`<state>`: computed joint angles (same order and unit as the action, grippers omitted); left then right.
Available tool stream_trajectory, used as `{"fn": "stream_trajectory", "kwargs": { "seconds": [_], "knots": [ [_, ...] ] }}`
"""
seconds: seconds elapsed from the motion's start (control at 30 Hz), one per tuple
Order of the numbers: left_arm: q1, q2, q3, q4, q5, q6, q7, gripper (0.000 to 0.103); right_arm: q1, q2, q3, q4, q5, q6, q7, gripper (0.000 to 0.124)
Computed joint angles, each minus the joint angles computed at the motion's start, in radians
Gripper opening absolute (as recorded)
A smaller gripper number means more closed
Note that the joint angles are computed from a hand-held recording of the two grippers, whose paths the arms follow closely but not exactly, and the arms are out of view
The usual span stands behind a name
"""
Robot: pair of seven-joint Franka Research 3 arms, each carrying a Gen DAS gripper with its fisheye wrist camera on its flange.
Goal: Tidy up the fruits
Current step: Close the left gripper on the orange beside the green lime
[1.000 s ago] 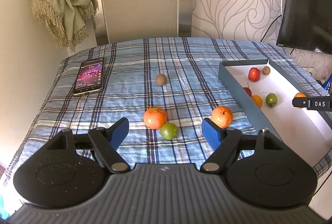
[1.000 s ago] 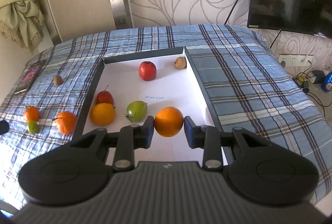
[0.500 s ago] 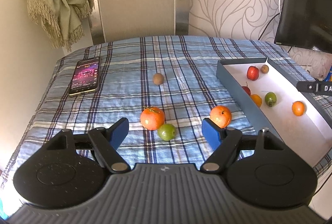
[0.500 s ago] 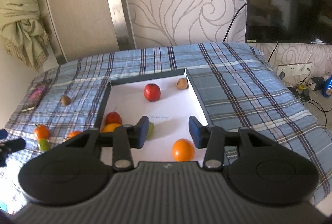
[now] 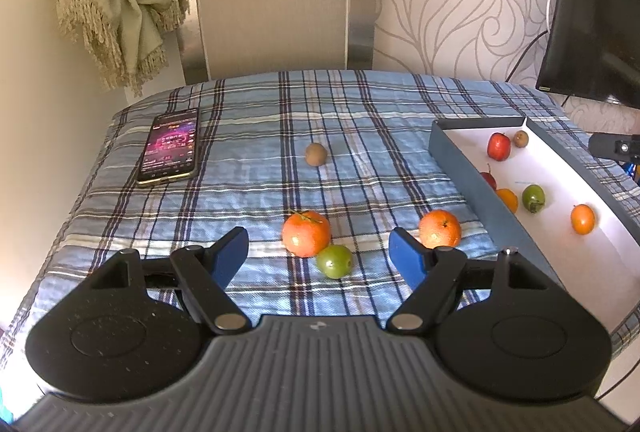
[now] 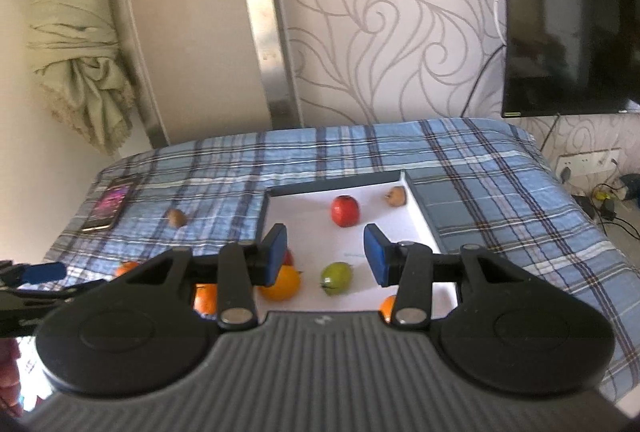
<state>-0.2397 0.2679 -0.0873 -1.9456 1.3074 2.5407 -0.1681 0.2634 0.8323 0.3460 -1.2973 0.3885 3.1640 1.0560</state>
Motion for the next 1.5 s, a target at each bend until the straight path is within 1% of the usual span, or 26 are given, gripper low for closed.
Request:
{"fn": "stream_trajectory", "kwargs": {
  "seconds": [0.2,0.37,0.57,0.77,0.97,1.1,1.4,1.5],
  "knots": [
    [0.008,-0.001,0.005,-0.008,0.006,0.008,-0.007,0.081,-0.021,-0.025,0.055,-0.054,-0.003,-0.005,-0.04,0.045],
    [0.016,0.0,0.009,-0.012,0.012,0.019,-0.007,0.081,-0.038,-0.042,0.101,-0.096,0.001,-0.027,-0.099,0.045],
    [0.027,0.007,0.014,-0.008,0.016,0.044,0.001,0.081,-0.022,-0.064,0.101,-0.129,0.029,-0.047,-0.136,0.045],
    [0.038,0.032,0.026,0.013,0.014,0.085,0.02,0.081,0.005,-0.098,0.073,-0.177,0.053,-0.033,-0.138,0.045],
    [0.039,0.066,0.044,0.041,0.024,0.114,0.032,0.081,0.041,-0.123,0.03,-0.208,0.048,-0.011,-0.103,0.045],
    [0.047,0.094,0.055,0.062,-0.002,0.143,0.066,0.08,0.073,-0.137,-0.011,-0.224,0.031,-0.001,-0.065,0.045],
    [0.052,0.144,0.09,0.092,-0.026,0.204,0.104,0.079,0.17,-0.15,-0.134,-0.234,-0.024,0.004,0.056,0.045],
    [0.051,0.155,0.108,0.098,-0.009,0.237,0.09,0.079,0.199,-0.149,-0.168,-0.231,-0.046,-0.002,0.092,0.045]
  ]
}}
